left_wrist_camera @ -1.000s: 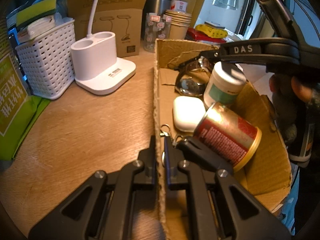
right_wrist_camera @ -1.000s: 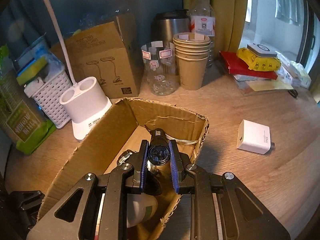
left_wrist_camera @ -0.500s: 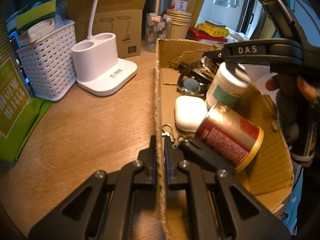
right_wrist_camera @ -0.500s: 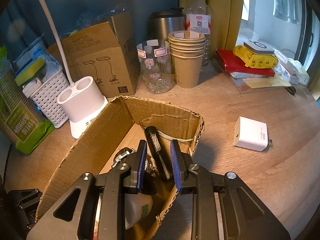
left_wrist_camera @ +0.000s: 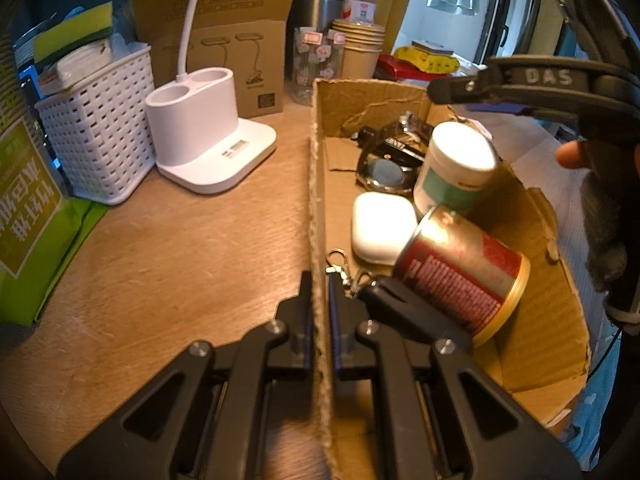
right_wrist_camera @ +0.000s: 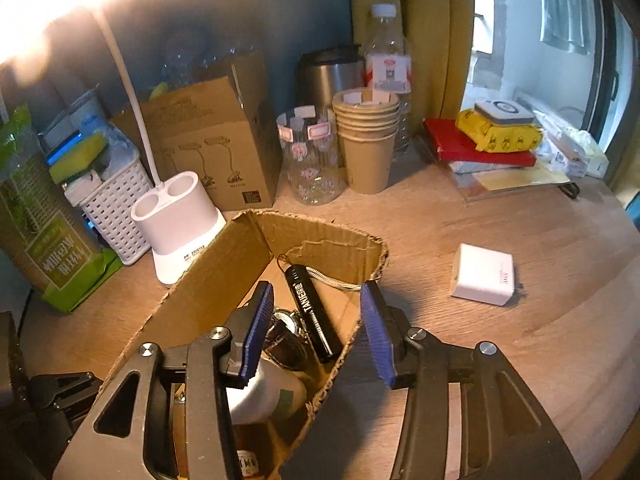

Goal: Organize rigid objects
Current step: 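Lower the flashlight into the box and open the right gripper, then move the right gripper to the white charger block and grasp it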

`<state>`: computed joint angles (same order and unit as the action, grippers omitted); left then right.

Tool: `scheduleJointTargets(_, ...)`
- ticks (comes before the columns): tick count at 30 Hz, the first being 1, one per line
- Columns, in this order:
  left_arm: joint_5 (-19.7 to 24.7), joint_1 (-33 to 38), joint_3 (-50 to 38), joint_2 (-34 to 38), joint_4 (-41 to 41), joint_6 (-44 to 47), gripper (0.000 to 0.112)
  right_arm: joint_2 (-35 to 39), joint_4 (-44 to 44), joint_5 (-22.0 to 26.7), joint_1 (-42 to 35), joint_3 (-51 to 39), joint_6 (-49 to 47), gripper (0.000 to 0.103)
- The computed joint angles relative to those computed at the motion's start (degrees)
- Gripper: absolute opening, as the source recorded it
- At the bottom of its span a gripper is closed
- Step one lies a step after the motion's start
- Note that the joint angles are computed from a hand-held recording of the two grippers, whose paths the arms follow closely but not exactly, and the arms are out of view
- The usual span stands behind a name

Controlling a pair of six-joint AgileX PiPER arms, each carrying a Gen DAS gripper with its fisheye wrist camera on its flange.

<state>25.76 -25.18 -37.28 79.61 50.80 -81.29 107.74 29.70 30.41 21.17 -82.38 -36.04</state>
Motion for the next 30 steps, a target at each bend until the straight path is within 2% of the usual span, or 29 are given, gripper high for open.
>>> scheduleJointTargets(1, -0.1, 0.1, 0.1, -0.1, -0.2, 0.1, 0.007, -0.7, 0.6, -0.3, -0.4, 0.6, -0.6, 0.06)
scheduleJointTargets(16, 0.5, 0.0, -0.3, 0.1, -0.4, 0.5, 0.007, -6.7, 3.1, -1.8, -7.6, 3.5, -4.1, 0.06)
scheduleJointTargets(30, 0.6, 0.0, 0.1, -0.1, -0.3, 0.4, 0.008, 0.1, -1.1, -3.9, -11.8, -2.0, -0.4, 0.063)
